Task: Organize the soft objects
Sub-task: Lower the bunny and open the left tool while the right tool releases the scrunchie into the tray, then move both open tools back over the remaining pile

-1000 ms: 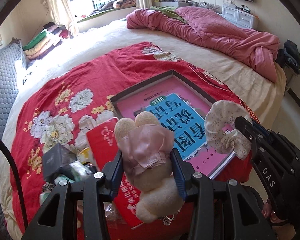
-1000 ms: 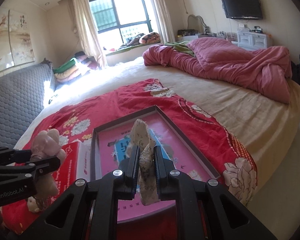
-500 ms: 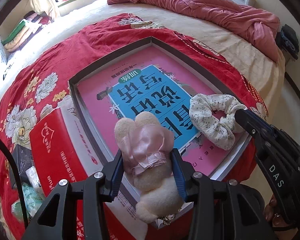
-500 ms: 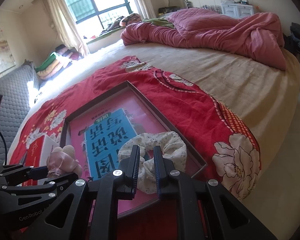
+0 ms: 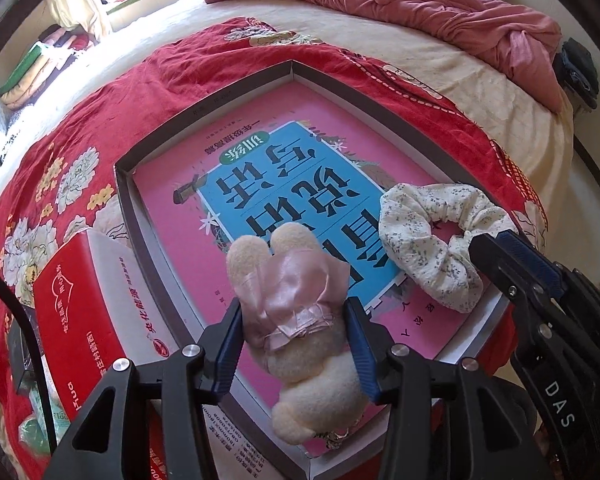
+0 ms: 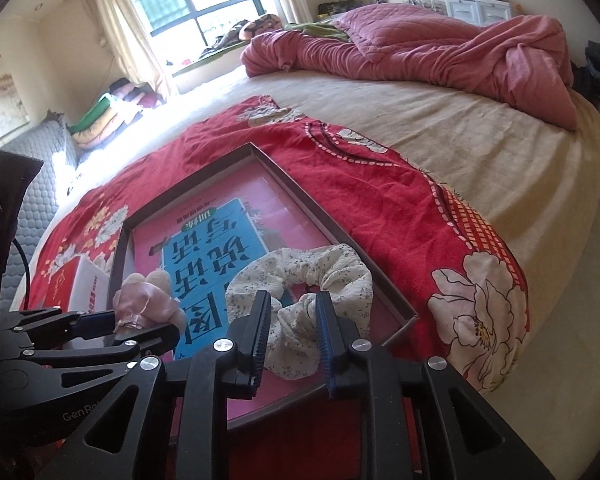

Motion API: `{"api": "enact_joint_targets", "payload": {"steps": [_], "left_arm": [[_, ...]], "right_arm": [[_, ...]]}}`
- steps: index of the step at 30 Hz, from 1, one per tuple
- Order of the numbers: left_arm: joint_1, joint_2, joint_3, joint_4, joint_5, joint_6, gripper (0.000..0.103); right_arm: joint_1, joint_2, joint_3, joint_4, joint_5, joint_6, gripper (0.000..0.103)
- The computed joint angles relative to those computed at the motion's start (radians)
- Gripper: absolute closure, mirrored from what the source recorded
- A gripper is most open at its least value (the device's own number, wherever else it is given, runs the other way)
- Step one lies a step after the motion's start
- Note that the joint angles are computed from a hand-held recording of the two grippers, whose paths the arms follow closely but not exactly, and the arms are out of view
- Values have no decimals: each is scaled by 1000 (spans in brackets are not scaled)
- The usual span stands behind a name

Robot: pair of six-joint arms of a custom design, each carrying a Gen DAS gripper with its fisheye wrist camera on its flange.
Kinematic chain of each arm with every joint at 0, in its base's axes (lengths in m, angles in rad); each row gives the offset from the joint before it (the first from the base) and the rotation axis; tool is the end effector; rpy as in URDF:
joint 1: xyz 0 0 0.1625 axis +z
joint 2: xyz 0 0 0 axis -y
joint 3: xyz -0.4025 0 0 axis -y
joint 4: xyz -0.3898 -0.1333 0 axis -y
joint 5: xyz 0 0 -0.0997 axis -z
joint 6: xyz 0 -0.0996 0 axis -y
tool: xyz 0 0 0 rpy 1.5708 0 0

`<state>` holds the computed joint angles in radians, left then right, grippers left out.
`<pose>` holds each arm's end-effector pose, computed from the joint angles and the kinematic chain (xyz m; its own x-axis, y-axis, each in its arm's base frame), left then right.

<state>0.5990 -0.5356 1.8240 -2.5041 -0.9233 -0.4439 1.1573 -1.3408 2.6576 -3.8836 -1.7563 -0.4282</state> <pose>-0.3209 -0.4532 -0.1156 -0.5823 0.4746 -0.6601 0.5806 0.8111 0.0711 -0.0258 -0.3448 0.2076 -0.8529 0.2815 0.4397 -0.1492 0.6757 -0.7219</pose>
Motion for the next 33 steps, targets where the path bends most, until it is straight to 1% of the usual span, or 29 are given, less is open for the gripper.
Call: {"api": "enact_joint_targets", "payload": {"steps": [4, 8, 10, 12, 16, 23, 28, 31, 33], "left_arm": [[-5, 1, -1, 12, 8, -2, 51], [-6, -3, 3, 17, 9, -4, 51], [-7, -9, 8, 13, 7, -6, 50], [-10, -18, 18, 2, 11, -8, 48], [-23, -42, 46, -30, 18, -10, 41], [-52, -89, 95, -66, 30, -20, 36], [-68, -129, 134, -92, 33, -37, 33], [-80, -154, 157, -100, 42, -46, 31], [-86, -174, 174, -105, 47, -59, 30]], "right_arm": [[-1, -2, 3, -12, 5, -1, 71], [2, -3, 2, -12, -5, -2, 70], [5, -2, 1, -16, -9, 0, 62], [6, -1, 4, -29, -8, -1, 57], [10, 1, 7, -43, -12, -4, 51], [43, 32, 0, -85, -69, -24, 40], [83, 66, -2, -153, -124, -54, 29], [109, 82, -5, -170, -161, -64, 28], [120, 89, -5, -180, -170, -69, 28]]}}
